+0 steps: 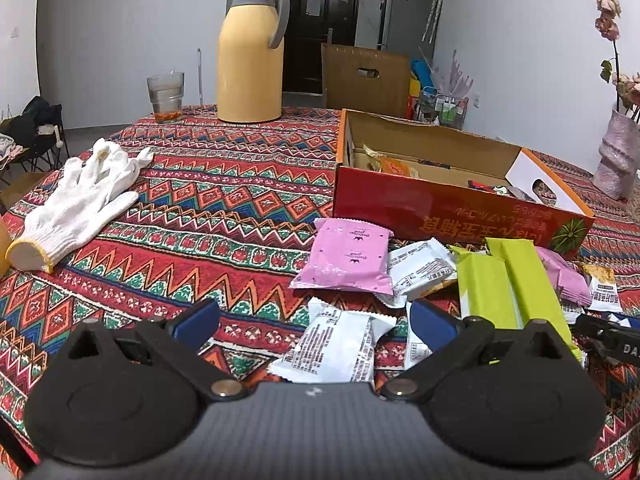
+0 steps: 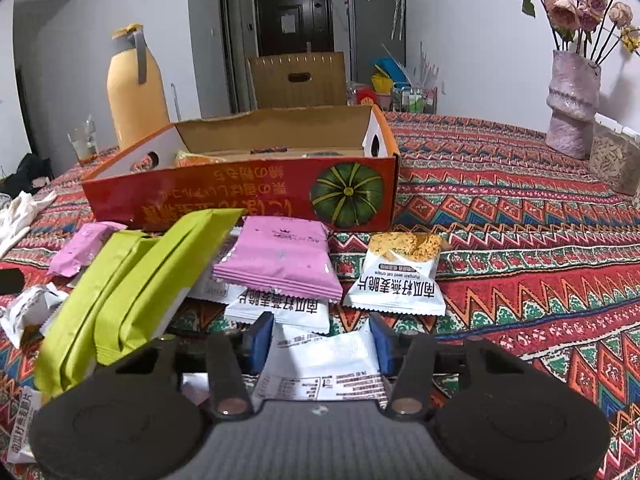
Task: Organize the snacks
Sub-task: 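Grasp a white printed packet with right tool while left tool grasps another white packet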
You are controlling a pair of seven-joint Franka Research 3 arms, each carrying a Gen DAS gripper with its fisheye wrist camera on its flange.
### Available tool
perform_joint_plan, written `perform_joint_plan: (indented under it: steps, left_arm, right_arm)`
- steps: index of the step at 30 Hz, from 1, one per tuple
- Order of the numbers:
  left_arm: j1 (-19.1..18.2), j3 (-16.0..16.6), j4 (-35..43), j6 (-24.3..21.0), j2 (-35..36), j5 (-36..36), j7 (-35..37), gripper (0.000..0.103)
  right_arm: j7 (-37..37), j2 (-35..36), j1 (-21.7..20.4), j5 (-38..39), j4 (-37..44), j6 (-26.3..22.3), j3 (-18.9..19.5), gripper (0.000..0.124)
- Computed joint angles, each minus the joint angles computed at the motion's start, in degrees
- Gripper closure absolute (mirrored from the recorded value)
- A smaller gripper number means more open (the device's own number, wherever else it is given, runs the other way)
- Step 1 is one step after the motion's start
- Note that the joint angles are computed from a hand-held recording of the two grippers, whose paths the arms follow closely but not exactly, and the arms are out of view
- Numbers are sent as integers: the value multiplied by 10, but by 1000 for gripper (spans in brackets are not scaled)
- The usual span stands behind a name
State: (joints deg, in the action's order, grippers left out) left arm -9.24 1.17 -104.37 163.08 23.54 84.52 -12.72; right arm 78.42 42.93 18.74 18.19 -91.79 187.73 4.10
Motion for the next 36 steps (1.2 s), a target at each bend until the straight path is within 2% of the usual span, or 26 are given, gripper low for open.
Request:
perform_joint_plan:
  steps: [9, 13, 23, 29, 35, 36]
  left_arm:
    - [2, -1, -4, 7, -2, 11, -2, 0]
    - [7, -5, -6, 16, 4, -15, 32, 0]
    - [-1, 8, 13, 22, 37, -137, 141, 0]
    - [-20, 29, 26, 26, 50, -166, 166, 0]
    - [-31, 45, 23, 44, 50, -168, 165, 24]
    - [-32, 46, 22, 45, 49, -168, 166, 31]
  right_arm:
    - [8, -26, -15, 7, -60, 106, 24, 76]
    - [17, -34, -20, 3, -82, 144, 32, 75]
    - [36, -39, -32, -13, -103, 154, 41, 75]
    - [48, -39, -41, -25, -108, 155, 48, 75]
    - [55, -41, -43, -35, -112, 153, 50, 75]
    - [56, -41, -43, -36, -113, 153, 50, 75]
